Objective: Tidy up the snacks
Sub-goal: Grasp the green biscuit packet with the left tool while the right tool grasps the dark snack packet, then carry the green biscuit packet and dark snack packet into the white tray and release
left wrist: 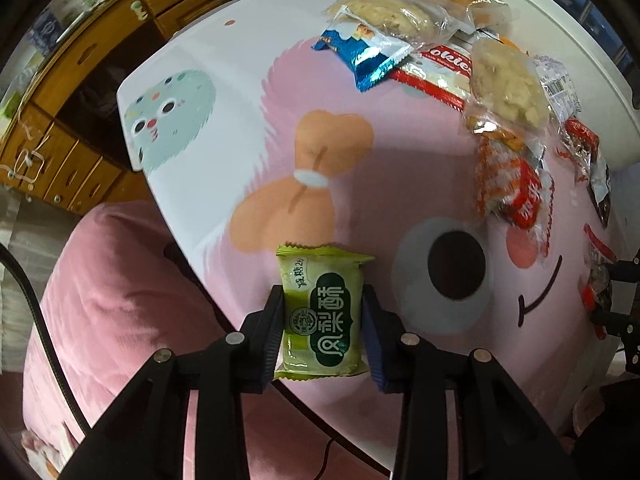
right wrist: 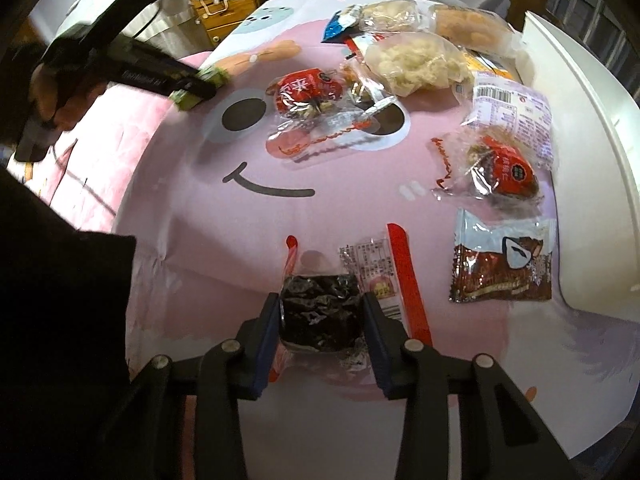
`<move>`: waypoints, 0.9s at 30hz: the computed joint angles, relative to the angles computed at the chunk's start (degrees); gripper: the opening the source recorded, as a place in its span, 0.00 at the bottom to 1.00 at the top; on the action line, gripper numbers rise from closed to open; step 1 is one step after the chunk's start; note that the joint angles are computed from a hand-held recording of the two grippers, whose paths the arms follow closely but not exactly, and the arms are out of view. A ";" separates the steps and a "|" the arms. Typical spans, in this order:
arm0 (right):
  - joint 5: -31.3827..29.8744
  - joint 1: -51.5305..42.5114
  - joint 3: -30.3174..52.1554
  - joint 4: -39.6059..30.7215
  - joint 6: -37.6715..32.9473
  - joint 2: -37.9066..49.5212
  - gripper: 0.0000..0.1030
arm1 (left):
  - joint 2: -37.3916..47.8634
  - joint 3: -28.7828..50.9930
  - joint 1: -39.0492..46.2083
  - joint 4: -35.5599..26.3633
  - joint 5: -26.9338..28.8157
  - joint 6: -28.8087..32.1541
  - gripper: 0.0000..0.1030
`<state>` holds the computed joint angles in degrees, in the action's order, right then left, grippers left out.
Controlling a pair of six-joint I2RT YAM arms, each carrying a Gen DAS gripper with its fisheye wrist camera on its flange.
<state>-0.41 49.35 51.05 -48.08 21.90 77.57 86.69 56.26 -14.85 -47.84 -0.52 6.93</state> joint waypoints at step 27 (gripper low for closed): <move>2.09 3.55 2.76 -10.94 13.68 -14.80 0.38 | -36.45 -3.27 -33.81 -29.32 -5.57 -51.34 0.33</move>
<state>1.68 52.90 53.81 -59.01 35.58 62.77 50.23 52.99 -48.66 -77.16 -6.09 -44.42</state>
